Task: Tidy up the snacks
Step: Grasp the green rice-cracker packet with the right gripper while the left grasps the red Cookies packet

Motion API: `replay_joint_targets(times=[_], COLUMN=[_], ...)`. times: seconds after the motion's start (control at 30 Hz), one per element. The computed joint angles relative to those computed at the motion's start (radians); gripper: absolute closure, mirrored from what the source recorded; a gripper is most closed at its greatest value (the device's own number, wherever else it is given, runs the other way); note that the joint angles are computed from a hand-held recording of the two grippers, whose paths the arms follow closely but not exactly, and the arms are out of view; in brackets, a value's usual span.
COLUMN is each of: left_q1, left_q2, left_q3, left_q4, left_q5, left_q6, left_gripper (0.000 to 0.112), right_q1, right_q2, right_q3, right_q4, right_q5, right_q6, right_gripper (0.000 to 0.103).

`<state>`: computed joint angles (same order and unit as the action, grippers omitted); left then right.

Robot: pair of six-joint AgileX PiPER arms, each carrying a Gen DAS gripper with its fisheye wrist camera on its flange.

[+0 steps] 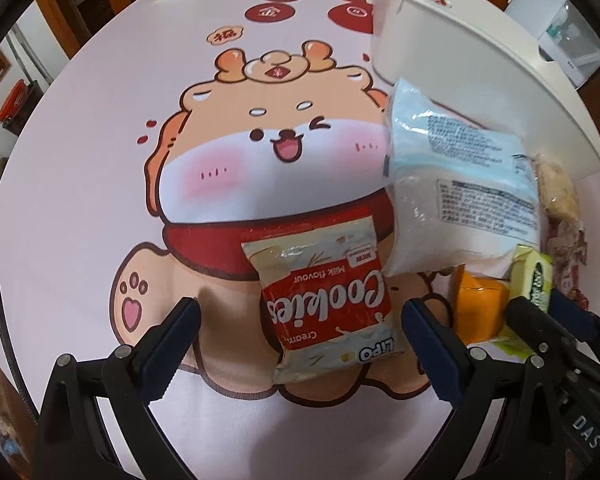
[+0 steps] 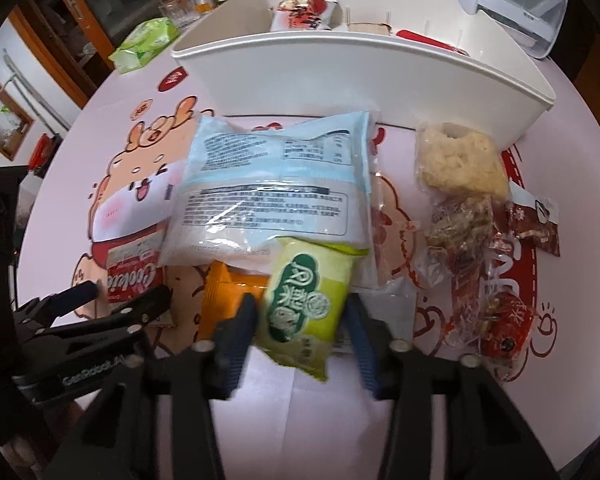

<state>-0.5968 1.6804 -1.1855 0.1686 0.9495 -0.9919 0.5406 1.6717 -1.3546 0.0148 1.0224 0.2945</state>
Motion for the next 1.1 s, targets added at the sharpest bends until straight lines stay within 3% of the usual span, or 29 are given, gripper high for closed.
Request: replay_joint_targets(times=[0.13, 0.2, 0.27, 0.33, 0.47, 0.83, 1.1], left_q1=[-0.018, -0.027, -0.032, -0.044, -0.047, -0.077, -0.175], left_q2=[0.002, -0.009, -0.024, -0.037, -0.054, -0.122, -0.138], left_q3=[0.004, 0.011, 0.016, 0.015, 0.024, 0.088, -0.012], left_q4=[0.019, 0.032, 0.037, 0.046, 0.038, 0.096, 0.193], left_q5=[-0.001, 0.0, -0.002, 0.002, -0.005, -0.024, 0.078], left_q6=[-0.03, -0.046, -0.049, -0.058, -0.07, -0.145, -0.239], left_gripper=[0.018, 0.026, 0.044, 0.056, 0.063, 0.067, 0.067], right_q1=[-0.012, -0.02, -0.027, -0.035, -0.042, -0.064, -0.109], right_q2=[-0.016, -0.027, -0.036, -0.045, -0.071, -0.172, -0.254], right_q3=[0.02, 0.032, 0.042, 0.052, 0.073, 0.113, 0.106], right_q4=[0.011, 0.021, 0.028, 0.039, 0.053, 0.089, 0.136], right_q5=[-0.015, -0.021, -0.022, -0.025, -0.033, -0.024, 0.005], right_q6=[-0.014, -0.026, -0.037, -0.047, -0.061, -0.117, -0.188], right_gripper=[0.06, 0.06, 0.061, 0.061, 0.061, 0.061, 0.061])
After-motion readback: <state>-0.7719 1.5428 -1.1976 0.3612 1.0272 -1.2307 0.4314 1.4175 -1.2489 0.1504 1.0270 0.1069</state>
